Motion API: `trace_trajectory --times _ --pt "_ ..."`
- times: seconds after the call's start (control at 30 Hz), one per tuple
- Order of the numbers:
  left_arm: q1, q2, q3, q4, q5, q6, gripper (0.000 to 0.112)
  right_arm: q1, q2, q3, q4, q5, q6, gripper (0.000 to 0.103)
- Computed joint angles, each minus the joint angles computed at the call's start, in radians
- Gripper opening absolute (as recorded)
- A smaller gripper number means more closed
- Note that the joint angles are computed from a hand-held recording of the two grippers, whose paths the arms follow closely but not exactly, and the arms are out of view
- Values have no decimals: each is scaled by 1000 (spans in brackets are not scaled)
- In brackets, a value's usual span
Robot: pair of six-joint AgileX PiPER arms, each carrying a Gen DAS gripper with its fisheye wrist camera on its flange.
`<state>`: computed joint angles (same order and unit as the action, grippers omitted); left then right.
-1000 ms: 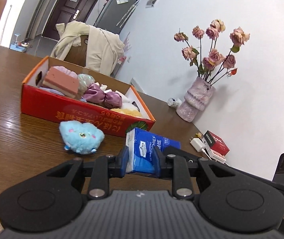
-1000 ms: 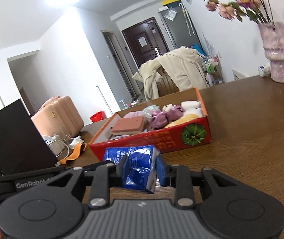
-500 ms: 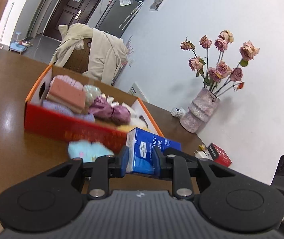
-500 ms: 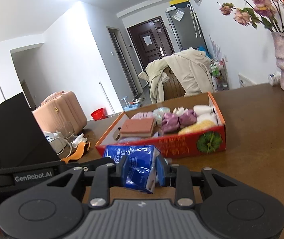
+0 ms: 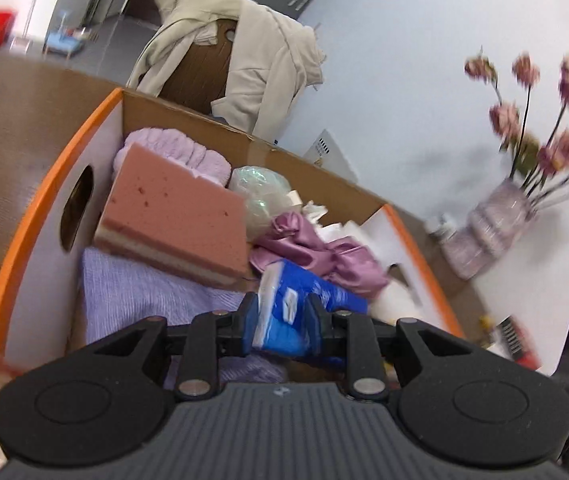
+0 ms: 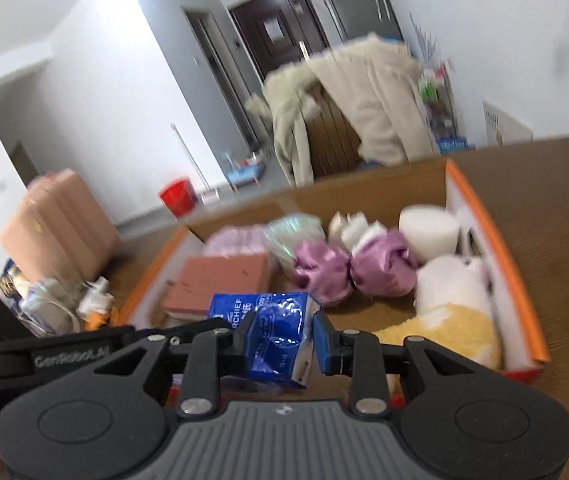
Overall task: Organize soft objects
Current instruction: 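Carry the blue box into the cardboard box and open both tools, then withdraw both tools toward the light-blue plush toy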
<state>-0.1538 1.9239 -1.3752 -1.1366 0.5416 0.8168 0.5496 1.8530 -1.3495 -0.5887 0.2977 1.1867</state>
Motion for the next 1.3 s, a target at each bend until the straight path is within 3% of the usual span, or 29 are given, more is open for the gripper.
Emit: trace_trajectory --times 0.07,0.13,0.23,0.37,0.57,0.77,0.83,0.9,0.97,1.07,1.13,1.3 --pt "-26 13 -19 82 -19 -13 26 11 54 -53 -2 58 -12 27" --pt "-34 30 -36 120 -18 -19 26 41 73 -71 -119 111 64 23" --pt "-30 46 -62 144 9 -45 27 51 74 -73 -139 143 82 19" --pt "-18 20 -43 122 24 -28 30 53 31 -36 -138 127 77 20" --pt "4 -101 48 82 -19 30 33 65 -57 8 -227 137 144 20" --pt "48 -296 187 66 -24 73 42 131 -182 68 -345 202 250 23" --pt "67 -381 261 43 -27 113 47 162 -232 98 -373 233 274 25" --pt "84 -481 356 19 -43 154 64 211 -289 141 -421 270 321 28" --pt "97 -584 459 -15 -70 220 66 268 -347 196 -494 307 394 36" --pt "95 -757 612 -25 -154 252 74 380 -414 258 -580 401 487 41" --pt "103 -862 686 12 -171 205 75 462 -453 300 -630 471 557 42" --pt "198 -1085 824 92 -78 123 91 700 -510 408 -731 668 732 61"
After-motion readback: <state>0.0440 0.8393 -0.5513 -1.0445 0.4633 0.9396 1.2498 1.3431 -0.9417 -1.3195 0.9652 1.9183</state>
